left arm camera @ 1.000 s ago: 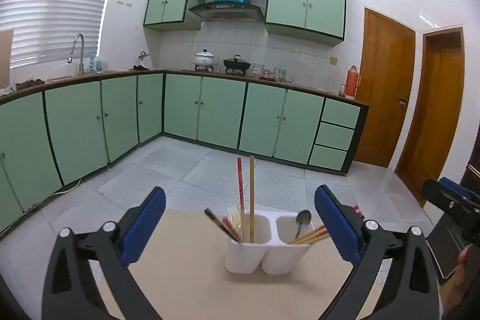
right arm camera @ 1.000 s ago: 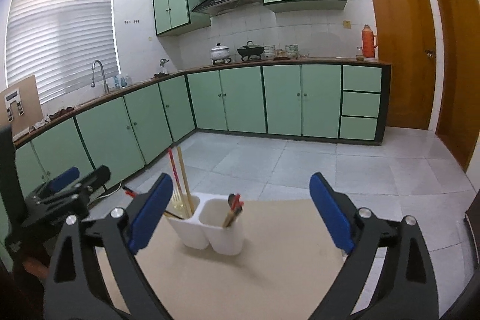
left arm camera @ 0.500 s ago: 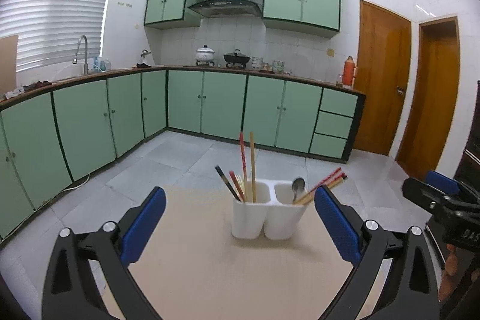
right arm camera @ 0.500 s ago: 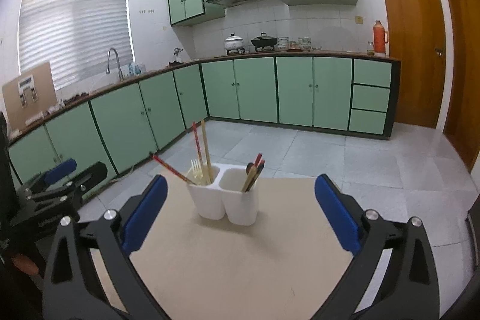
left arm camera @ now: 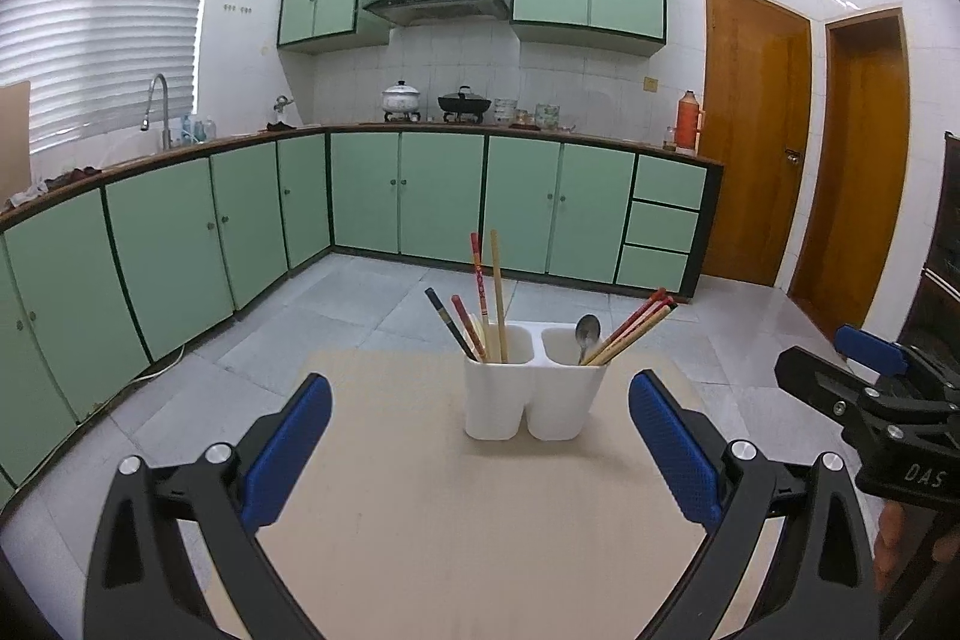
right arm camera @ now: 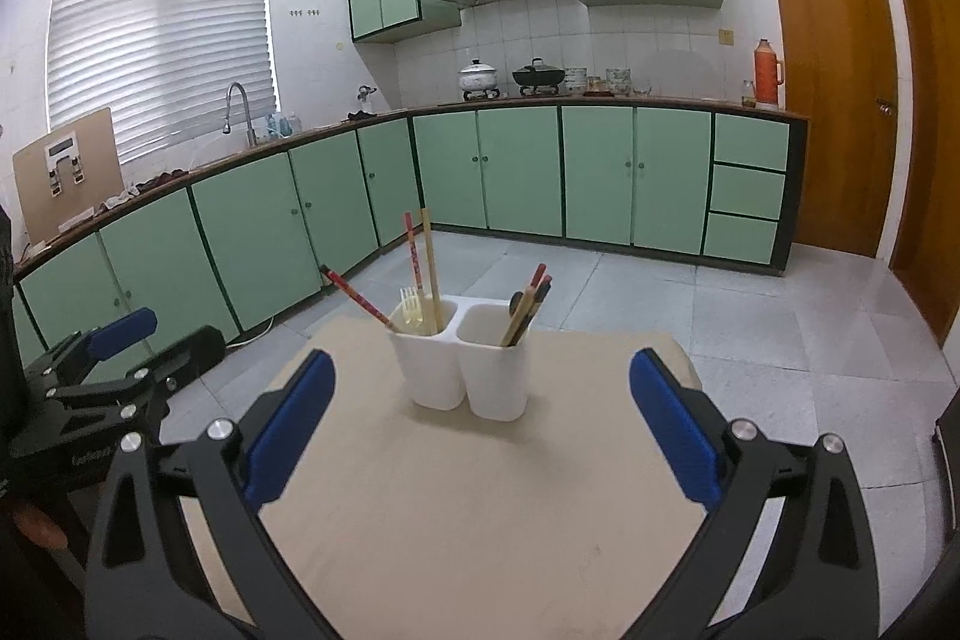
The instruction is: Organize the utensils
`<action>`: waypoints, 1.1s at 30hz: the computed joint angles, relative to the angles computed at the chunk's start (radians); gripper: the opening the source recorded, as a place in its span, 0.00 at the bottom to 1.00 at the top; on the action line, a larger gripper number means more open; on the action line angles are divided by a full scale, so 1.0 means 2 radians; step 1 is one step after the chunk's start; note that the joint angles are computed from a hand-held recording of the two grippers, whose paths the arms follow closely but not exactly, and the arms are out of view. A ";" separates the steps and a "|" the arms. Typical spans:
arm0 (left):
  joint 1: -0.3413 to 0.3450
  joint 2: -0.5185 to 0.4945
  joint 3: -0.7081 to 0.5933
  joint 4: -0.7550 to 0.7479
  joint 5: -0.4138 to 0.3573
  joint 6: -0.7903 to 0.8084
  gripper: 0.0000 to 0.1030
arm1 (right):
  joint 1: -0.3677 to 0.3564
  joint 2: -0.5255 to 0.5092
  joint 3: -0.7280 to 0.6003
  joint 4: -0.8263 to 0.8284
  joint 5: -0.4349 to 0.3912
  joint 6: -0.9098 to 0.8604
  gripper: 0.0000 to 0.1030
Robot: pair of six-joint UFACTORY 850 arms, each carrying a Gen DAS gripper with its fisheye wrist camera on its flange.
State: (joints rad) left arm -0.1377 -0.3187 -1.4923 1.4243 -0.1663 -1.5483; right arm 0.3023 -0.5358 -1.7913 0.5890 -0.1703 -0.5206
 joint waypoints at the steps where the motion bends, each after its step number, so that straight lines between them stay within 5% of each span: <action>1: -0.001 0.002 0.002 0.009 -0.001 -0.008 0.94 | 0.000 0.001 0.002 0.004 0.001 -0.004 0.93; 33: -0.006 0.010 0.007 0.068 -0.011 -0.069 0.94 | 0.000 0.004 0.002 0.032 0.001 -0.044 0.93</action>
State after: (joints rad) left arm -0.1501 -0.2987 -1.4792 1.5607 -0.1879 -1.6858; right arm 0.3026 -0.5273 -1.7863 0.6522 -0.1675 -0.6079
